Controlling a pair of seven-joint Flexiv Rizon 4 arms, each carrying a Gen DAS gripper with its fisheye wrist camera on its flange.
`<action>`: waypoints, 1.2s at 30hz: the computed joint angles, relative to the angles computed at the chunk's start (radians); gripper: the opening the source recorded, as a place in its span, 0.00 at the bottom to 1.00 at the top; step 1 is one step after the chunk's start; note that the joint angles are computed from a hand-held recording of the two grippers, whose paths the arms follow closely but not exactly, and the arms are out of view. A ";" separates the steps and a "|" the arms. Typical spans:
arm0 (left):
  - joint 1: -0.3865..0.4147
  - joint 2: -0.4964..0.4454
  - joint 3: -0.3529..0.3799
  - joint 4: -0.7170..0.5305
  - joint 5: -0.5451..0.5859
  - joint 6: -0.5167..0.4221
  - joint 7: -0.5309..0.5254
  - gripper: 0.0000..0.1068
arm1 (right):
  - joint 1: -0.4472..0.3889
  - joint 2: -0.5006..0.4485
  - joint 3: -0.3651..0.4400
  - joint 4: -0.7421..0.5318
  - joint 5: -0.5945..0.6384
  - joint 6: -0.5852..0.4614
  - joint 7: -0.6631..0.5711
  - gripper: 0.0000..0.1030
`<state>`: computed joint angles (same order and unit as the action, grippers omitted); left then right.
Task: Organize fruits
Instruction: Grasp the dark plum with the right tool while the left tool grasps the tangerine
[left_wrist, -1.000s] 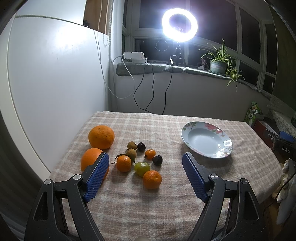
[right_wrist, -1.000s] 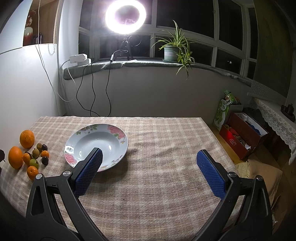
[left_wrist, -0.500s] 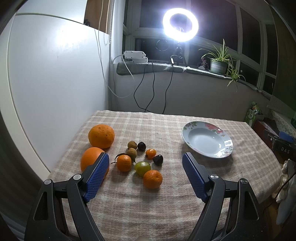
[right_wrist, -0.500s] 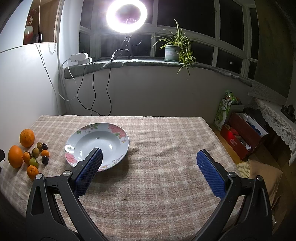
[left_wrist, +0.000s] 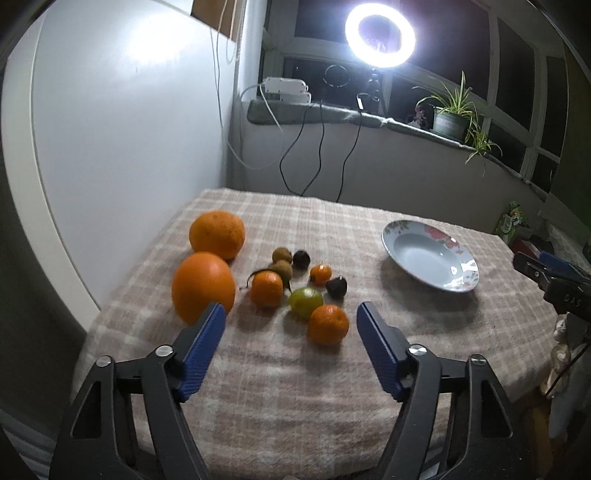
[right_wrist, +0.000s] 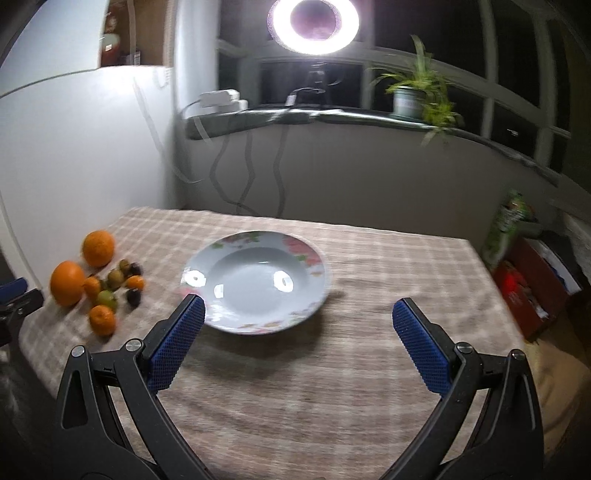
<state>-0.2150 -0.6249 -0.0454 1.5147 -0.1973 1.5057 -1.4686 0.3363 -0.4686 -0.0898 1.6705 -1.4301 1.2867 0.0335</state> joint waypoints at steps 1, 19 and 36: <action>0.016 0.002 -0.021 0.011 -0.007 0.000 0.009 0.64 | -0.002 -0.014 0.005 -0.013 0.008 0.020 -0.018 1.00; 0.116 -0.042 -0.191 0.007 -0.127 -0.051 0.158 0.49 | -0.041 -0.359 0.348 -0.421 0.675 -0.023 -0.892 0.76; 0.092 -0.109 -0.195 -0.075 -0.165 -0.106 0.217 0.48 | 0.008 -0.622 0.532 -0.919 1.044 -0.405 -1.338 0.46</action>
<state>-0.1230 -0.7340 -0.2406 1.4398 -0.3625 1.3994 -1.2513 0.3441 -1.0903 0.4419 0.7515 -0.3859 0.8822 -1.3042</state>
